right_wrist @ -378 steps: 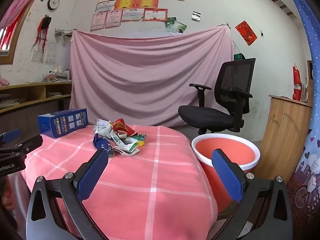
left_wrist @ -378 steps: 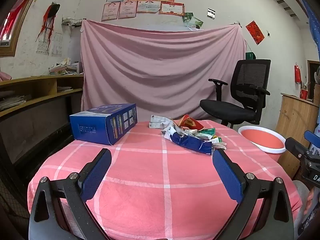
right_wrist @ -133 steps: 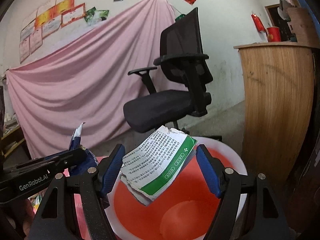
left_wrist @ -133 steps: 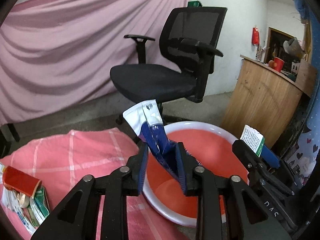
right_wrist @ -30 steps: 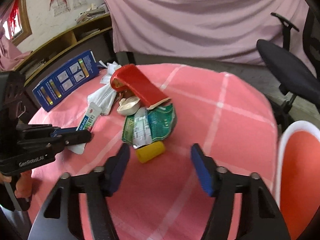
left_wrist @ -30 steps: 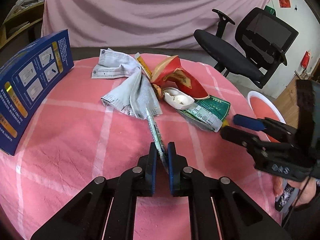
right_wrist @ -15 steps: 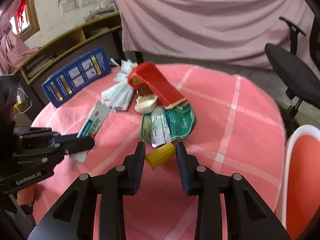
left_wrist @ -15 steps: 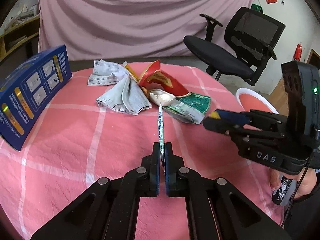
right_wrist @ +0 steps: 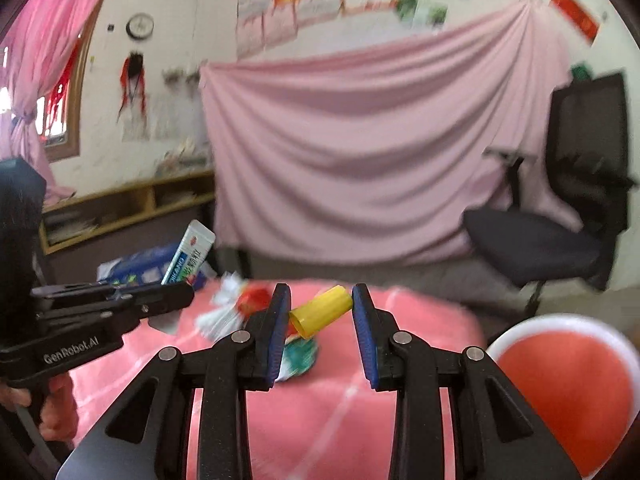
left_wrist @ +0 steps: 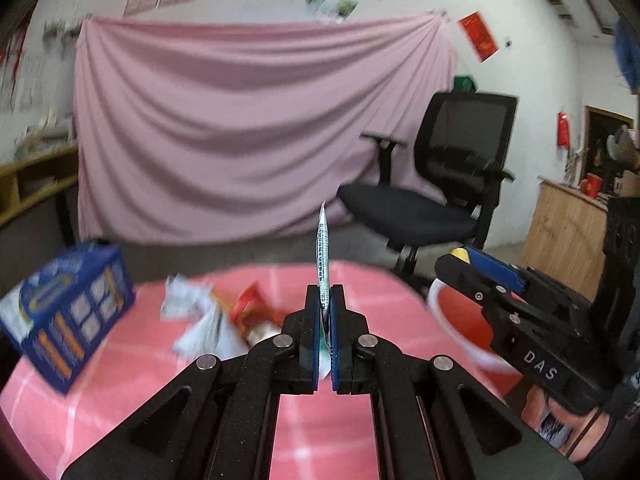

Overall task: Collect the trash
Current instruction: 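Carry the tube and cap over the basin and open both tools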

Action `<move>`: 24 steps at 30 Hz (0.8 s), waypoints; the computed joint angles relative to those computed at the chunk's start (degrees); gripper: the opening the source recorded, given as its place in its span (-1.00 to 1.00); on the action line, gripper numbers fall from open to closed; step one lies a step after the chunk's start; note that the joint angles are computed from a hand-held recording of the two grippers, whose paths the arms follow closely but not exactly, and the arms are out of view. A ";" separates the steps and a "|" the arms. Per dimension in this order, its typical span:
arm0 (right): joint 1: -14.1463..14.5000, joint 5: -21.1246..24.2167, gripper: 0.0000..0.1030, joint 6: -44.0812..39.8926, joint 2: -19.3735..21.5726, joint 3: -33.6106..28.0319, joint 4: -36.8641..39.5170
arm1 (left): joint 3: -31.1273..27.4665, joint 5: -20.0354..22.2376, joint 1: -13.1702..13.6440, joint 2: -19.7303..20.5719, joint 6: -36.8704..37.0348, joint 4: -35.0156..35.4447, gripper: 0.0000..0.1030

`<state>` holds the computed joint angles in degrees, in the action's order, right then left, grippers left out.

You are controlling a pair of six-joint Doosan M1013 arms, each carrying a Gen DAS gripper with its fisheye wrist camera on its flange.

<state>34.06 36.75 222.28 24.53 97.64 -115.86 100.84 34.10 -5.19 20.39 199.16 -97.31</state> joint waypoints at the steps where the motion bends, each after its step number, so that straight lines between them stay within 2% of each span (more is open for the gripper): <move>1: 0.18 1.76 -0.43 1.44 -0.17 0.44 -1.14 | 0.09 0.91 0.11 -0.05 1.74 -1.50 -0.96; 5: 1.26 13.71 -0.43 4.53 -0.94 2.86 -3.08 | 0.08 3.64 -1.15 -0.04 8.14 -6.56 -0.96; 9: 1.14 19.96 -0.43 7.23 -1.95 5.24 -2.74 | -0.13 6.36 -3.01 0.16 13.98 -9.57 -0.96; 12: 0.70 22.10 -0.43 8.89 -2.58 6.45 -1.33 | -0.84 7.44 -4.55 0.52 14.31 -8.71 -0.96; 16: 0.28 24.57 -0.43 9.44 -3.45 7.81 2.69 | -2.42 8.34 -6.75 1.24 10.58 -4.56 -0.96; 24: -0.77 25.22 -0.43 9.38 -4.71 9.00 11.33 | -6.49 8.59 -10.60 3.15 -2.82 9.53 -0.96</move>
